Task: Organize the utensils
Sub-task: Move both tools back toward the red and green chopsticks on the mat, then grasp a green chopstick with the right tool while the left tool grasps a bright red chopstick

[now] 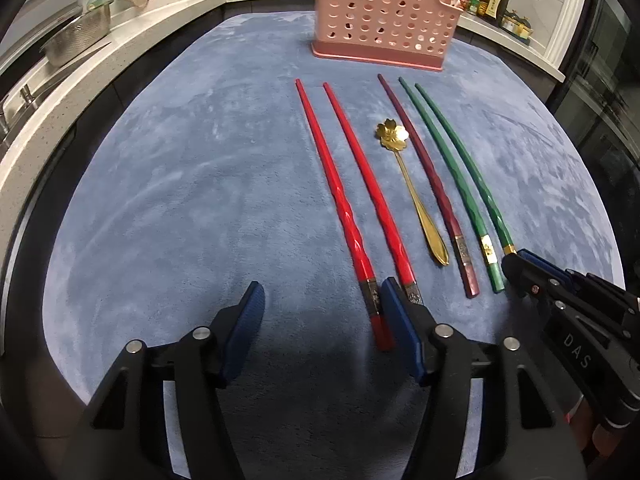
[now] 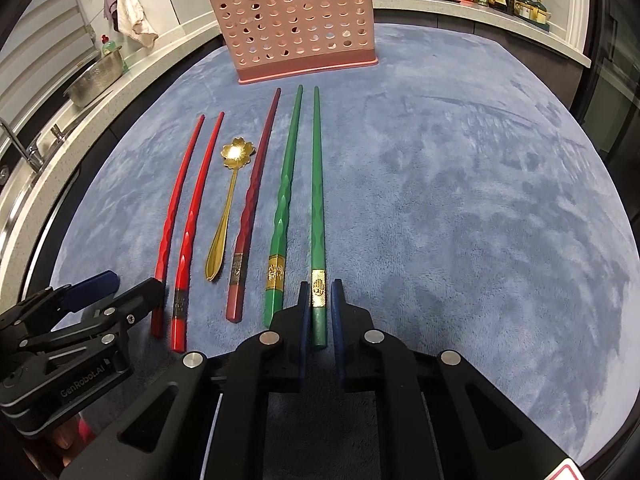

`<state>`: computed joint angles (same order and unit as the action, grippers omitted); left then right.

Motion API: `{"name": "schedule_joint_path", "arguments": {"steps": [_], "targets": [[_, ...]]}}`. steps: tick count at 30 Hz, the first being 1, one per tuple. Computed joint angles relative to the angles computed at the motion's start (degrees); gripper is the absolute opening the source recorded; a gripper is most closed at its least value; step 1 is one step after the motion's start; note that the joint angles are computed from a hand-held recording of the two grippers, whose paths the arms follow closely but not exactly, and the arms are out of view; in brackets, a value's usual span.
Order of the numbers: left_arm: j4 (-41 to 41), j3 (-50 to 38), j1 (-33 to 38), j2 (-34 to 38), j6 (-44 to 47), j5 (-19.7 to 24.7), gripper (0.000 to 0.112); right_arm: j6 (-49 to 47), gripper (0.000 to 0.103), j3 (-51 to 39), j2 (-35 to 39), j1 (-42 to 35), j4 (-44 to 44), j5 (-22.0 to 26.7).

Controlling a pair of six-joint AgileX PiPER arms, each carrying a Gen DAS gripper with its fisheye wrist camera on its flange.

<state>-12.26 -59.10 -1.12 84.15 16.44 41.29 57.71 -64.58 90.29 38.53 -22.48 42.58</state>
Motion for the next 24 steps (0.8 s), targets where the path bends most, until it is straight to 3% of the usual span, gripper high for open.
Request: {"name": "schedule_joint_path", "arguments": {"steps": [7, 17, 24], "targets": [[-0.35, 0.78, -0.13, -0.14, 0.62, -0.75, 0.052, 0.15, 0.010, 0.08, -0.01, 0.04, -0.16, -0.03], [-2.39, 1.82, 1.77, -1.02, 3.32, -1.43, 0.018, 0.45, 0.009, 0.54, -0.22, -0.12, -0.18, -0.53], [-3.87, 1.83, 2.52, -1.14, 5.02, -1.10, 0.007, 1.01, 0.008, 0.85, -0.60, 0.12, -0.26, -0.58]]}}
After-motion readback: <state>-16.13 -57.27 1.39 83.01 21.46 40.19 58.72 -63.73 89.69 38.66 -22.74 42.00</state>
